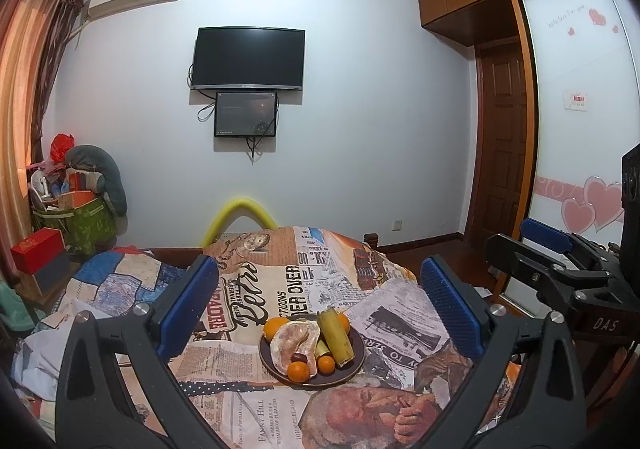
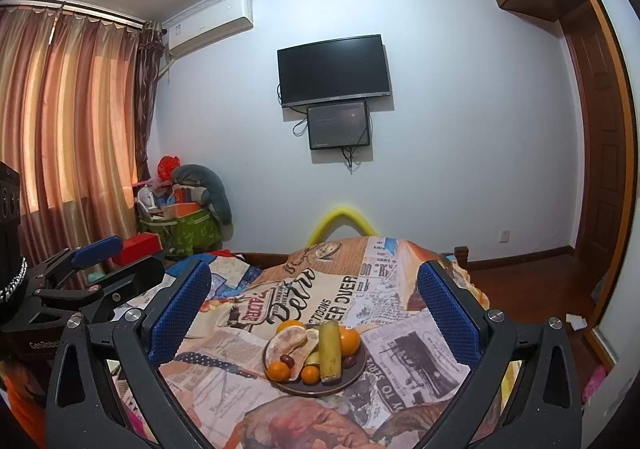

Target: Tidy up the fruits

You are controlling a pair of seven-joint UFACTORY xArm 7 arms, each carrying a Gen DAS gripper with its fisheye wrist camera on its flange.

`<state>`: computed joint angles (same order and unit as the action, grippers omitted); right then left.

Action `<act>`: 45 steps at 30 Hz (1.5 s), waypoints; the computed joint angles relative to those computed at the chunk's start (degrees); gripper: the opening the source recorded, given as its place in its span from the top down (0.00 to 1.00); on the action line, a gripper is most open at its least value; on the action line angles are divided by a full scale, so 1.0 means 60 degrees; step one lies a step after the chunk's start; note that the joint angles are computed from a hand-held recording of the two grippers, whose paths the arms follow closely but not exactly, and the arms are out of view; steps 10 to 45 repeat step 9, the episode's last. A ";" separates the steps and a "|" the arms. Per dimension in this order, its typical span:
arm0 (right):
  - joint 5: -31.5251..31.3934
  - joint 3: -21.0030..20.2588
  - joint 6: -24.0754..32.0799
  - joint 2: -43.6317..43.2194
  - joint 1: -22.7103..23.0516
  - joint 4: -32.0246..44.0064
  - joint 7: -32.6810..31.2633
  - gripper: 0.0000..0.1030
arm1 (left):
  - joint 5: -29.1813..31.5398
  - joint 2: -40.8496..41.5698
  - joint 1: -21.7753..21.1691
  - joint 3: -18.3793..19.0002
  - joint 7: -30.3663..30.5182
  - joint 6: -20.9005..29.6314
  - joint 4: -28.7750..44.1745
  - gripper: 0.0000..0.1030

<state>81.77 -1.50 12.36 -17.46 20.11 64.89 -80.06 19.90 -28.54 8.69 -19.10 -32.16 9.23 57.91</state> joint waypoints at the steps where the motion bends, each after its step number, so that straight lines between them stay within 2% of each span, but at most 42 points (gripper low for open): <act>1: -0.0023 0.0009 -0.0007 0.0005 -0.0007 0.0005 0.0027 0.00 | -0.0005 0.0011 -0.0015 0.0019 0.0011 -0.0010 0.0001 0.00; 45: 0.0007 0.0037 -0.0076 0.0065 0.0000 0.0030 -0.0076 0.00 | -0.0093 0.0161 -0.0144 0.0140 0.0092 -0.0047 0.0039 0.00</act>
